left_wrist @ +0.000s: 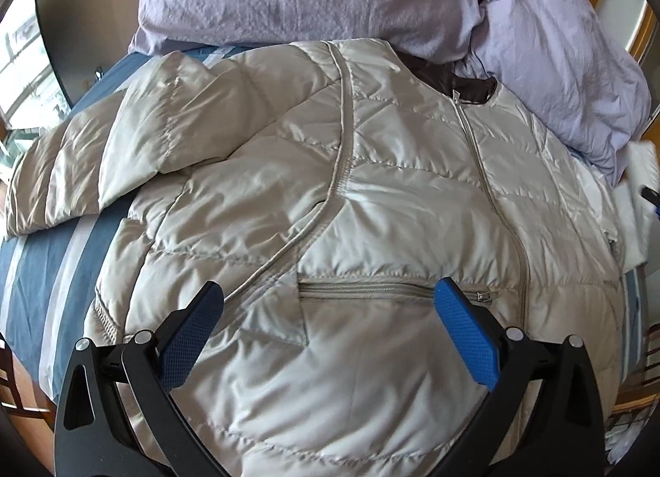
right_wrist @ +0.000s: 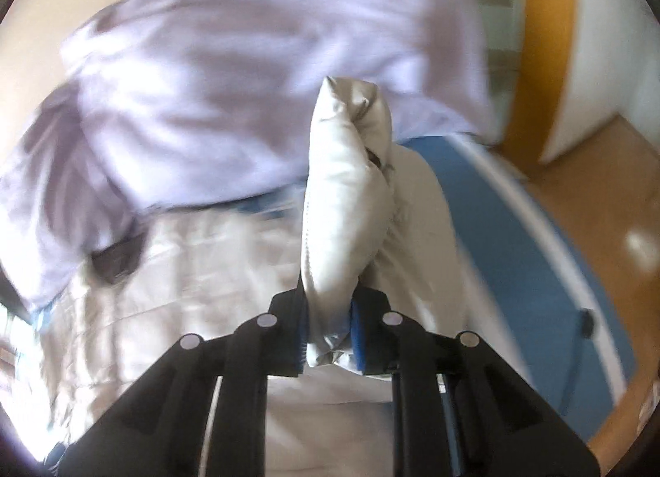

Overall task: Fold large clothes
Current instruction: 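Carry the sleeve across the jacket chest with the right gripper and release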

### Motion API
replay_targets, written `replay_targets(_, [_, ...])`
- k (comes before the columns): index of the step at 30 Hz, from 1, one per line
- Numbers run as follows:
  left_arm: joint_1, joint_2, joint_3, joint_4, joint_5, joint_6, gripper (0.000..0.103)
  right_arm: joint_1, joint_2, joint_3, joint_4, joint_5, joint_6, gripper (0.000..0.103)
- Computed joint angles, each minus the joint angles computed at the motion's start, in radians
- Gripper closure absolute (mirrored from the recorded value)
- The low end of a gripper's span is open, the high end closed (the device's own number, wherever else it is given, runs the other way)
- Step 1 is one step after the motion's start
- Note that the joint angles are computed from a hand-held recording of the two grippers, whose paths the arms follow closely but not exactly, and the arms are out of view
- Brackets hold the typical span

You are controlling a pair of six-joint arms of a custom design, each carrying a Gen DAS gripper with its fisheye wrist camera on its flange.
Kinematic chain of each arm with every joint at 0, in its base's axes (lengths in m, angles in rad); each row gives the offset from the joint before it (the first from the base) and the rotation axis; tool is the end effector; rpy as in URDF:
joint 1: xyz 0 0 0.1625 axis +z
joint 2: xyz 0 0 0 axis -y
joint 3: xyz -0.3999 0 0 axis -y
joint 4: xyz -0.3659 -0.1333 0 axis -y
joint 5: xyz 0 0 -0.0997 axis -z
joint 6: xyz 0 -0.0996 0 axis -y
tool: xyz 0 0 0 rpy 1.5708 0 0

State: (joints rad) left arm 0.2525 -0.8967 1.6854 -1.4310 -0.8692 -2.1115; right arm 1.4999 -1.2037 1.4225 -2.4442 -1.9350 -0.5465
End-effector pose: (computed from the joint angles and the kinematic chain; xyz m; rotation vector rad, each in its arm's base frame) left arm -0.4409 -0.3178 0.0899 -0.4676 2.1376 -0.9342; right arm 0.0525 -0.6418 0.4432 0.4411 -2.4894 0.6750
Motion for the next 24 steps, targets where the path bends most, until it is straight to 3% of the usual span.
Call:
replay_targets(8, [-0.044,-0.048,0.035,0.057,-0.012,-0.087,0.001,0.101,0.004,0.181,0.046,-0.035,0.008,0.086])
replay_targets(20, [-0.083,-0.099,0.062,0.169,-0.037,-0.241,0.001,0.205,-0.005,0.362,0.129,0.032,0.04,0.085])
replay_targets(21, [-0.086,-0.103,0.062,0.18,-0.036,-0.256,0.001,0.211,0.0,0.371,0.125,0.032,0.044,0.084])
replay_targets(24, [-0.089,-0.097,0.048,0.239,-0.037,-0.301,0.001,0.229,0.046,0.377,0.13,-0.009,0.027,0.068])
